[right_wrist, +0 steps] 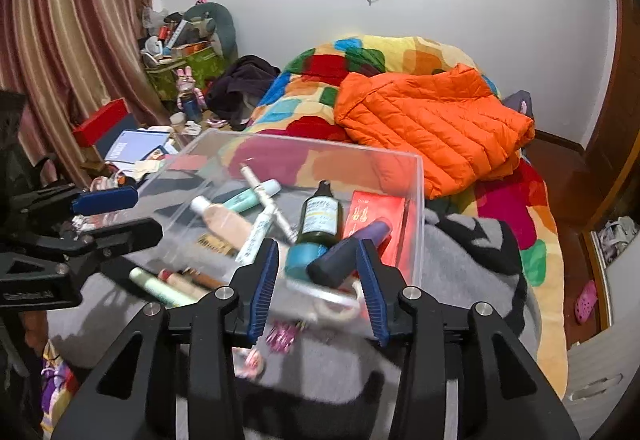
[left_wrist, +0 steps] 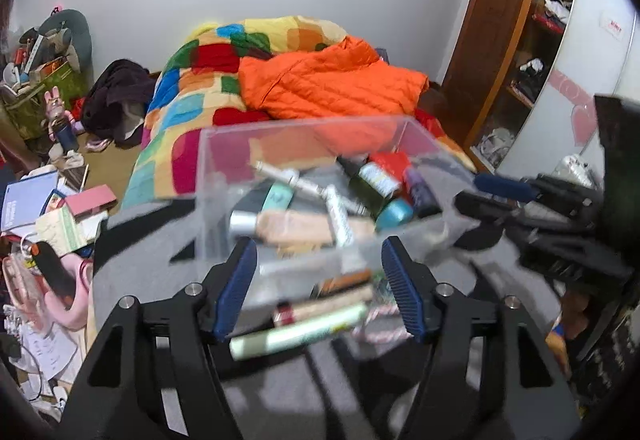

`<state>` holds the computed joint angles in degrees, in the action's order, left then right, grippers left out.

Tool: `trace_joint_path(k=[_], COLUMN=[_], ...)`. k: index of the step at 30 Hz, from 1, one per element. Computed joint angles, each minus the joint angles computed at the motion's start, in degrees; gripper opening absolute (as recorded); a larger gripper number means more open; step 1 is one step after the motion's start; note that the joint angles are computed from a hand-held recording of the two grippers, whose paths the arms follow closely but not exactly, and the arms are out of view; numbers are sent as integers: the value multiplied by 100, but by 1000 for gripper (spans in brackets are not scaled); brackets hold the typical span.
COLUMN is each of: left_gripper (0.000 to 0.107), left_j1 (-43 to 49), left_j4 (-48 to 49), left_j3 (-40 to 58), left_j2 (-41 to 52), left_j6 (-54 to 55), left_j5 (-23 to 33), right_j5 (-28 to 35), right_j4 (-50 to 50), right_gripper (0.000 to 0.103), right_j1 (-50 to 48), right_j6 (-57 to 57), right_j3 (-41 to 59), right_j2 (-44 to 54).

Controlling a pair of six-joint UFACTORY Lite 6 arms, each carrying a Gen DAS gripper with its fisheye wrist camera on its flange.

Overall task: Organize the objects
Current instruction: 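Carry the purple spray and toothpaste tube into the clear box and open both tools, then grasp the mint-green tube with left tool while right tool grasps the pink-white rope toy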

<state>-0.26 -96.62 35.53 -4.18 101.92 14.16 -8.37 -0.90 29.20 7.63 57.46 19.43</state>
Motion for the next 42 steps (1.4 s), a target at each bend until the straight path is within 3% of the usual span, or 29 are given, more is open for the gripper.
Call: trace_joint_path(k=[9, 12, 15, 18, 21, 22, 24, 27, 35, 42], left_gripper=[65, 67, 69, 69, 65, 59, 34, 27, 24, 24], left_j1=[520, 461, 554, 662, 689, 656, 618, 405, -238, -750], left_j4=[-441, -1062, -586, -301, -112, -239, 214, 195, 966, -82], left_j3=[-405, -331, -67, -186, -412, -586, -797, -1243, -1667, -787], left_j2=[798, 1045, 1429, 1311, 1081, 901, 692, 173, -586, 559], left_j6=[1066, 1828, 1435, 1285, 1184, 1324, 1013, 923, -298, 413], left_j5=[312, 220, 357, 566, 674, 652, 711, 547, 245, -79], right_j5=[-102, -174, -223, -300, -354, -385, -458, -490, -605, -651], right_j4=[-1272, -2471, -3184, -3629, -3310, -3328, -2859, -2335, -2124, -2237], right_gripper=[43, 43, 42, 25, 12, 11, 11, 10, 10, 10], right_j1=[382, 407, 426, 406, 405, 399, 388, 354, -19, -253], right_j6=[1399, 2622, 3375, 3863, 3600, 3636, 3190, 2679, 2526, 2549], right_j3=[-634, -519, -318, -165, -200, -232, -387, -587, -1235, -1669], right_j2=[96, 493, 838, 1042, 1039, 1018, 909, 711, 118, -434])
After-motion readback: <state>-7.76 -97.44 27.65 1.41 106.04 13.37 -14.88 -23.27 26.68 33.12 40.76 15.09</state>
